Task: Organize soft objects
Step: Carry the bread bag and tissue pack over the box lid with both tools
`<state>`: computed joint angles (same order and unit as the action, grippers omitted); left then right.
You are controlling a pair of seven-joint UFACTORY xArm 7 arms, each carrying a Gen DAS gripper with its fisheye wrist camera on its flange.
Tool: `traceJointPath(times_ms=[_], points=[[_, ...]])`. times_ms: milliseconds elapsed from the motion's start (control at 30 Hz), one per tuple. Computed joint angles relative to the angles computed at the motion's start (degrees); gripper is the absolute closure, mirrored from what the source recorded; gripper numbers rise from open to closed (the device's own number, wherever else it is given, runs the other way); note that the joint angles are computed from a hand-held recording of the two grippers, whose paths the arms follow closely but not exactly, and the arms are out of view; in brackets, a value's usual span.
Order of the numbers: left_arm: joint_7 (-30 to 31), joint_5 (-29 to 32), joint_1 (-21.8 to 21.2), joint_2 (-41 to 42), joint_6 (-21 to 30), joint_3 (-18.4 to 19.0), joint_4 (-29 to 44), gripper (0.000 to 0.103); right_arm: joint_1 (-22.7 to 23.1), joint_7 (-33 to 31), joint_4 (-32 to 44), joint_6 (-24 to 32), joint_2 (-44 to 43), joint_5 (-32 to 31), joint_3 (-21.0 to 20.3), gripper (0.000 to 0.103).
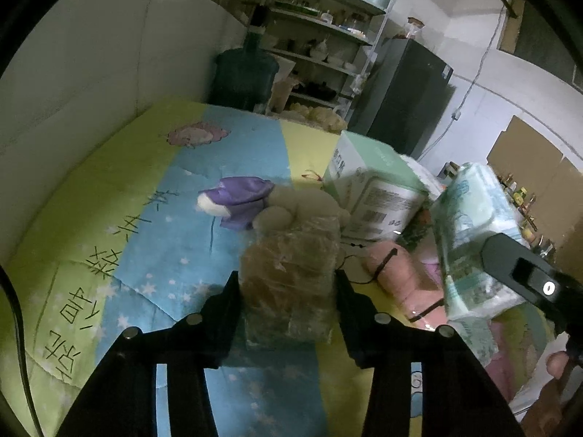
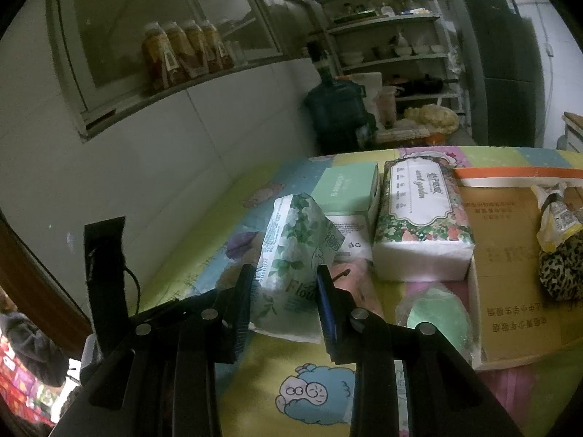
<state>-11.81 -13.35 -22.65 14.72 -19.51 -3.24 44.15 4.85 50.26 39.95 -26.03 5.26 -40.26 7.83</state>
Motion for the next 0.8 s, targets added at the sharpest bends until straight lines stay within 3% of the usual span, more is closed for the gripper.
traceJointPath(times_ms=[133,433,800], points=[[0.3,0.5,0.2,-2.5,-1.8,-0.8,-2.0,0.055,0.6,-1.5,-0.8,-0.5,-0.9,1.6,-0.2,0.069],[6.3,-4.6,-2.7,-6.9,-3.9,-2.2,-3.7,0.055,2.1,-4.4,-3.6,-2.1,-3.9,4.6,-2.0,0.069],[11.7,-9.1,-5.8,-5.8,-4.2,-3.7,0.9,0.055,2.3,-6.4,-7.5,-3.9,-8.2,6.5,-5.6,0.069]])
